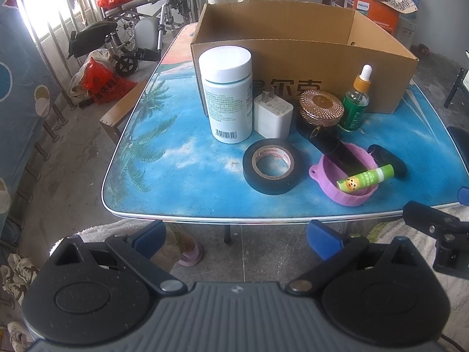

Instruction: Organize rigid objects

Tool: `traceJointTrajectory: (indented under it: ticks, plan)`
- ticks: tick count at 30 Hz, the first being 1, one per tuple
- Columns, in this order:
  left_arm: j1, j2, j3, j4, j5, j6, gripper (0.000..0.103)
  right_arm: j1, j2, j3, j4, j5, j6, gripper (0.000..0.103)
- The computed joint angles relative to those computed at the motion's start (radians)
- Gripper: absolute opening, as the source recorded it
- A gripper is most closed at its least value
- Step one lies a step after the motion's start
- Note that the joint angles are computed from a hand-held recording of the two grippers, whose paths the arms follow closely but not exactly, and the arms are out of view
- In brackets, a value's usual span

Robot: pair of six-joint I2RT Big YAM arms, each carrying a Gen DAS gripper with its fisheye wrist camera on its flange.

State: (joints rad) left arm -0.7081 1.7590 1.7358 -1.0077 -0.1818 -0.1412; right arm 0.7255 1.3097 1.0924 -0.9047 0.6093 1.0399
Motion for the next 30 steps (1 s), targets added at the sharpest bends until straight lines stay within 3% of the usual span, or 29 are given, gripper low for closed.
traceJointTrajectory:
  ticks: [9,13,17,22,26,30]
  plan:
    - [-0.006,0.059,0.075,-0.04,0.003,0.005,0.103,-0.04,-0.003,-0.017,0.034,-0.028,-0.022,0.102]
    - [-0.004,0.07,0.084,-0.028,0.027,0.02,0.103,-0.061,-0.027,-0.047,0.084,-0.031,-0.037,0.102]
    - [-0.002,0.058,0.058,0.038,0.077,0.056,0.103,-0.092,-0.08,-0.113,0.186,-0.066,-0.028,0.102]
    - [0.004,0.028,-0.002,0.157,0.218,0.12,0.103,-0.129,-0.141,-0.207,0.331,-0.153,0.031,0.101]
    - [0.0,0.031,-0.013,0.205,0.301,0.168,0.101,-0.153,-0.16,-0.268,0.448,-0.221,0.08,0.093]
    - [-0.015,0.045,-0.005,0.233,0.325,0.231,0.09,-0.184,-0.163,-0.32,0.582,-0.297,0.116,0.083]
